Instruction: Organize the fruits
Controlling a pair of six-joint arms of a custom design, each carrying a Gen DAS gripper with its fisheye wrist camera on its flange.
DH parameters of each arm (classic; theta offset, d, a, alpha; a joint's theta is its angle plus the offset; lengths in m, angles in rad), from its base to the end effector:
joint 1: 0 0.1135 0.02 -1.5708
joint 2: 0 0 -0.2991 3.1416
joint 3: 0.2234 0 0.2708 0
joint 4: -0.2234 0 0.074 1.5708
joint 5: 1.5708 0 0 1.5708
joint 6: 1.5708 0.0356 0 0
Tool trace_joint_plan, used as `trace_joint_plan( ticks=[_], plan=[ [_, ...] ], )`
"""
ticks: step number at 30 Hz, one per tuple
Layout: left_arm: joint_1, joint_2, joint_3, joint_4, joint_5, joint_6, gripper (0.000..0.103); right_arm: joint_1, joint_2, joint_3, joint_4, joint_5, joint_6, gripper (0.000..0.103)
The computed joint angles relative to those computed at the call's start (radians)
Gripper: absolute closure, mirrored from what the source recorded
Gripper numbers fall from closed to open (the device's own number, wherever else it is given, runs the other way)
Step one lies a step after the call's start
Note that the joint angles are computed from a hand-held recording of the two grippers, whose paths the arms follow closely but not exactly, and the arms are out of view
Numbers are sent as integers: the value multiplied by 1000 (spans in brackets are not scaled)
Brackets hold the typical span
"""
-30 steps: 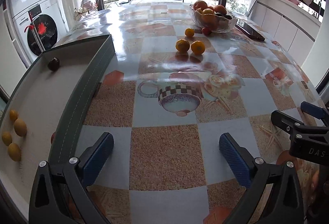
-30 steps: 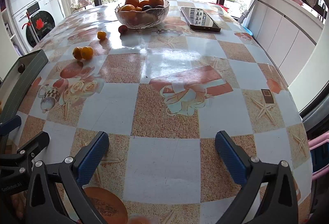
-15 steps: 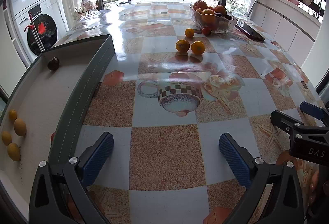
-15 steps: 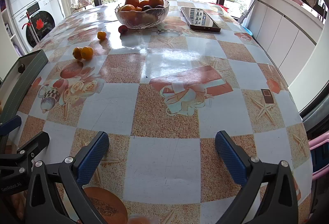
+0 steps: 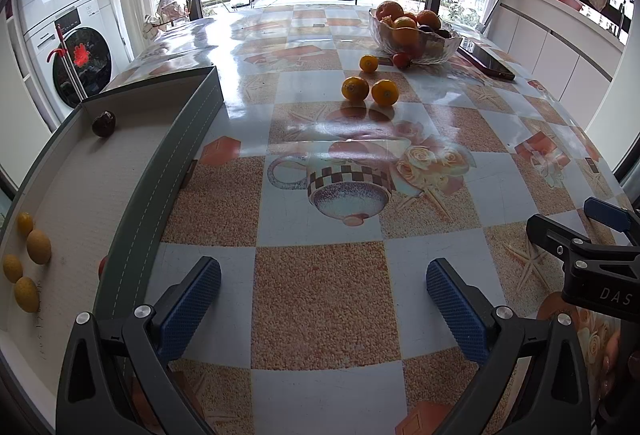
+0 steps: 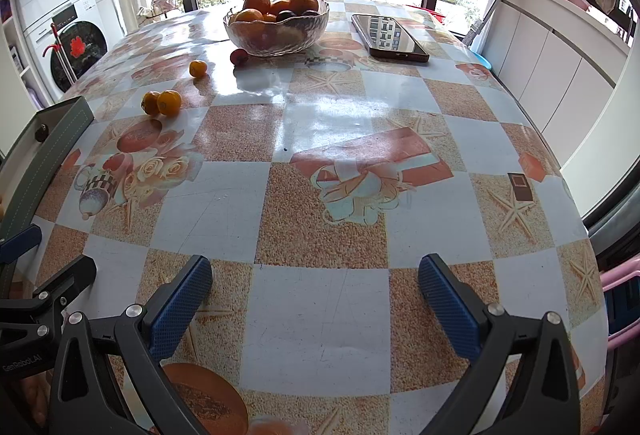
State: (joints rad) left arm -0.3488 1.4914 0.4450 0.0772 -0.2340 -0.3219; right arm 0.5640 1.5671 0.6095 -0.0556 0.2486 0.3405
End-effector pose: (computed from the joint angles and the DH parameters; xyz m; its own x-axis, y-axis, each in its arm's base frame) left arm 0.2302 -0.0749 0.1236 -0.8012 -0.0361 -0.5974 -0.0467 0.9989 0.0023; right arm 0.2391 0.1409 0.1391 -0.8122 -0.1307 -0.5685 -0.1452 0.9892 -0.0201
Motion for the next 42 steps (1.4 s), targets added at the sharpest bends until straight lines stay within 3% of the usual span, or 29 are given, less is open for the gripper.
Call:
trace_joint_plan(
  ticks=[15, 21, 32, 38, 42],
  plan=[
    [0, -1, 0, -1, 1, -1, 0, -2, -1, 7, -19, -4, -2, 0],
    [1, -2, -1, -1, 1, 1, 0, -1, 102, 182, -183, -69, -33, 0],
    [3, -3, -1, -1, 3, 2, 0, 67, 377, 520, -196, -119, -127, 1],
    [3, -4, -2, -1, 3, 2, 0, 69, 425, 586, -190, -121, -159, 1],
    [3, -2, 0, -1, 5, 4, 0, 52, 402, 554, -179, -123, -166, 1]
  ],
)
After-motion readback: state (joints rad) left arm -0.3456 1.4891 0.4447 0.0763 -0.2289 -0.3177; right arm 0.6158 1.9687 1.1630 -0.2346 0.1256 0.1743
